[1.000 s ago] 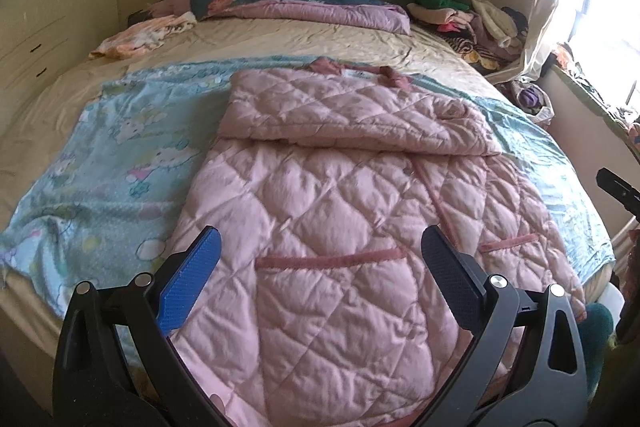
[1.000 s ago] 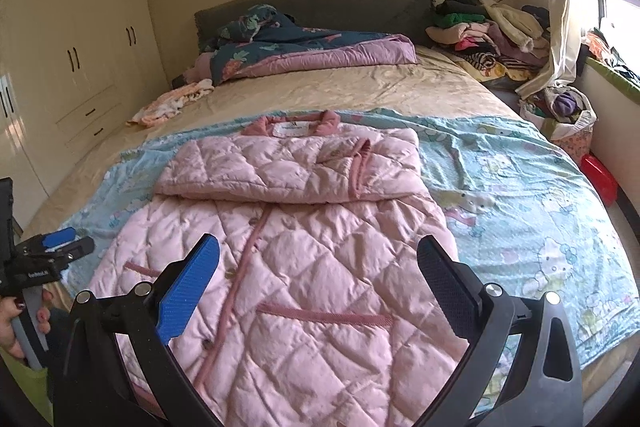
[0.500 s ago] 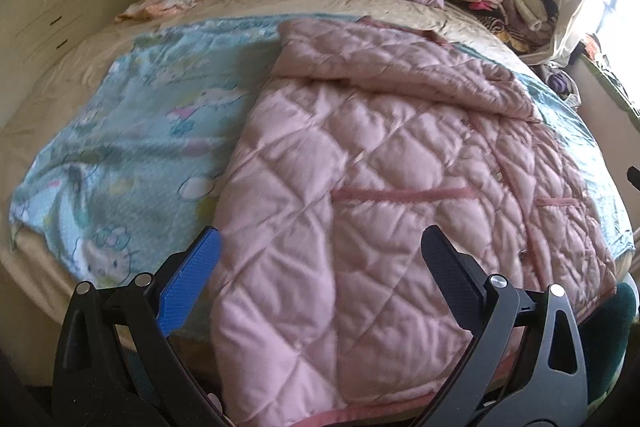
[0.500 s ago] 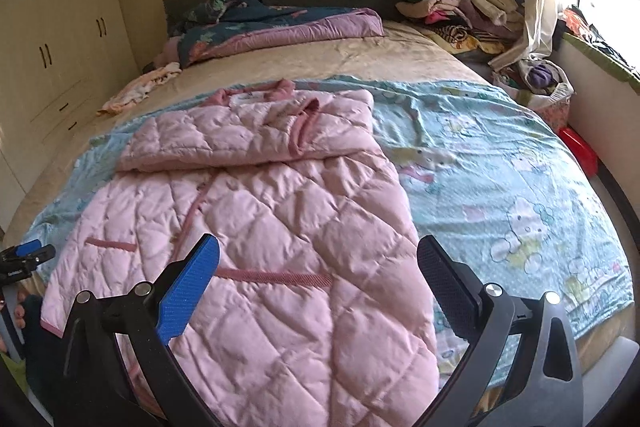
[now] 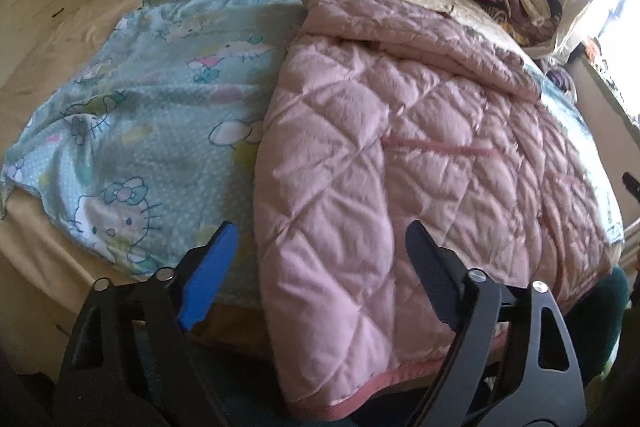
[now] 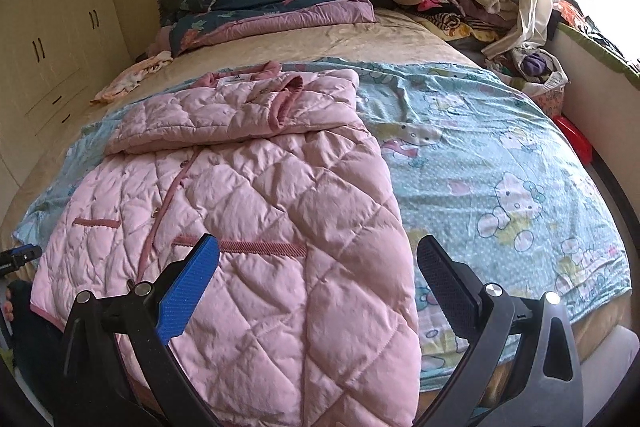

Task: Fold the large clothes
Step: 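Grasp the ribbed hem corners with both grippers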

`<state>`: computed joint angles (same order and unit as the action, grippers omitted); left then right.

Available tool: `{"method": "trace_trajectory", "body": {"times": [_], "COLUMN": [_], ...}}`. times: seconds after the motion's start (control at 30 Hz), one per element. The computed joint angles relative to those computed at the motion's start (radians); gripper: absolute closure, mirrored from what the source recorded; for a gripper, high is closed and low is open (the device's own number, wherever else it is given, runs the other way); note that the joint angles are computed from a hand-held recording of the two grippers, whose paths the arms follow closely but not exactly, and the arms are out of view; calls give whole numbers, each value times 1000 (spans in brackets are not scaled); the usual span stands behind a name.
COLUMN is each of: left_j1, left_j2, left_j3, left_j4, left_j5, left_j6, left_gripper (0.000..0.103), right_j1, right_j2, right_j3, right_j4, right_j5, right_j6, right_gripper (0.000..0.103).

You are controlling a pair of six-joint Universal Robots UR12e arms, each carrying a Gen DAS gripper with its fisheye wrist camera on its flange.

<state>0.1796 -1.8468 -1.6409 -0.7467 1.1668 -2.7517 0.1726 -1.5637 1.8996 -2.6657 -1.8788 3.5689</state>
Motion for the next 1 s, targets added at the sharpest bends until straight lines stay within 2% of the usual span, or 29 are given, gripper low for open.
{"method": "trace_trajectory", "body": {"times": [0.3, 0.4, 0.53, 0.67, 0.77, 0.83, 1.0], "left_j1": [5, -3, -20, -23, -26, -25, -17], "left_j2": [-18, -23, -24, -20, -18, -17, -12], "left_j3": [36, 42, 32, 15, 5, 5, 8], "left_j4": [-172, -206, -204, -179, -162, -165, -209], "left_j5": [-3, 3, 38, 27, 30, 28, 12], "left_j6": [60, 82, 107, 90, 73, 71, 95], "left_gripper": [29, 29, 28, 26, 26, 25, 23], "right_j1": [-13, -17, -27, -45, -65, -76, -71], "right_j2": [-28, -40, -60, -86, -99, -99, -84], "right_j3": [30, 44, 68, 101, 123, 126, 113], "right_j4": [30, 54, 83, 129, 162, 184, 252], "right_j5": [23, 33, 56, 103, 176, 221, 254], "right_j6": [15, 26, 40, 61, 88, 96, 85], "right_gripper": [4, 4, 4, 4, 4, 4, 6]}}
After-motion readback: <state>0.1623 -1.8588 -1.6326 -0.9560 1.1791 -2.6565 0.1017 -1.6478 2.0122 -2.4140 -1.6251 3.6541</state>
